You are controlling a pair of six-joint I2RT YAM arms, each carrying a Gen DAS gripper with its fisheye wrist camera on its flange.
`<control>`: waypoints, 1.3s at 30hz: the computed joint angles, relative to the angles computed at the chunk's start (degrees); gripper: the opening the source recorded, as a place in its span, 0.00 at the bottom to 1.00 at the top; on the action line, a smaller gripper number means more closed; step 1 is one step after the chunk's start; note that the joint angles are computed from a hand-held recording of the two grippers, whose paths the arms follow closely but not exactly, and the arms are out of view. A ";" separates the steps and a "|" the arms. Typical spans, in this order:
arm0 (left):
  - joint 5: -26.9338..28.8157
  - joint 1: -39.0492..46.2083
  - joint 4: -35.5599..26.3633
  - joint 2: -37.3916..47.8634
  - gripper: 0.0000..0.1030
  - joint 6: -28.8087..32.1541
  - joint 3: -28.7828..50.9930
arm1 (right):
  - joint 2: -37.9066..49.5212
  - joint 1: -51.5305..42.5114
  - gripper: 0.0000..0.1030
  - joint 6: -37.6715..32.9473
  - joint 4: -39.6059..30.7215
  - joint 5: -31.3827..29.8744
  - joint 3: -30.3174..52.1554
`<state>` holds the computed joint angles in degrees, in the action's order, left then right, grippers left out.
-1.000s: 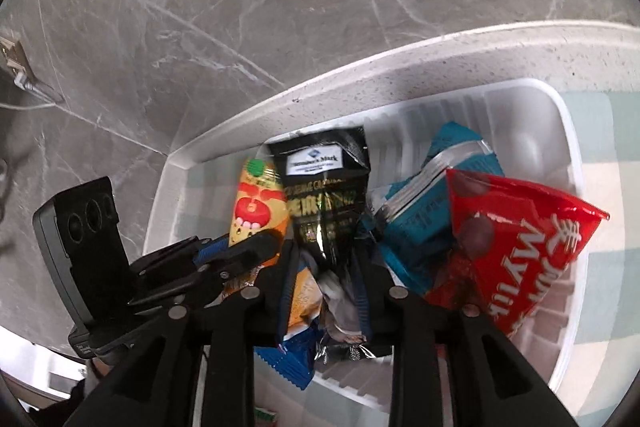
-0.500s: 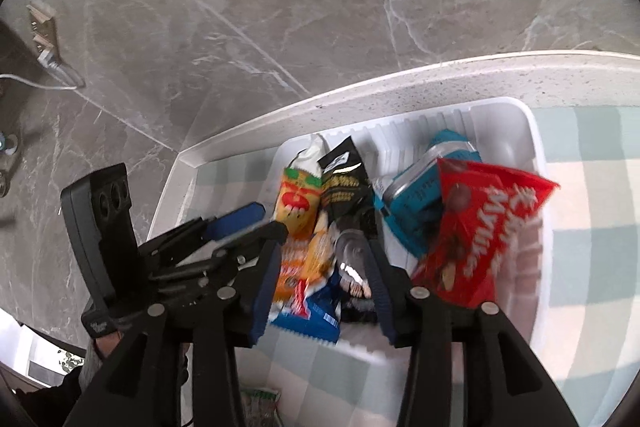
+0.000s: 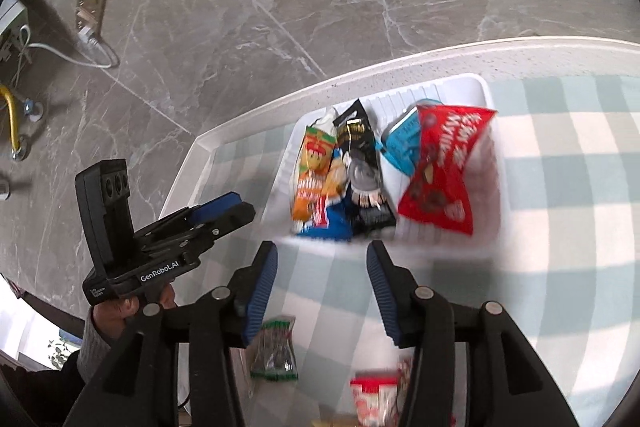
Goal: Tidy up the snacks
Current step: 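Move both tools back over the remaining snacks on the cloth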
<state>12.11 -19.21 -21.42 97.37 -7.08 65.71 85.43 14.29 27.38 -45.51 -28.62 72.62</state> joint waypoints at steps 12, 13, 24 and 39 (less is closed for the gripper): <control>-1.21 -1.00 -1.16 -17.08 0.48 -2.92 -19.94 | -17.57 5.29 0.53 4.61 -5.98 5.45 -12.48; -1.32 -1.02 -1.21 -18.11 0.48 -3.13 -21.25 | -19.03 6.00 0.53 5.39 -6.47 6.15 -13.83; -2.09 -1.62 -2.02 -23.91 0.48 -5.23 -30.68 | -28.24 11.80 0.53 12.30 -8.88 10.90 -21.21; -2.44 -1.57 0.62 -20.00 0.48 -6.29 -33.35 | -28.03 16.15 0.53 12.90 -11.00 15.73 -19.75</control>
<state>9.67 -20.78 -20.80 77.37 -13.37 32.36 57.40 30.45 40.29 -56.51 -12.88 52.87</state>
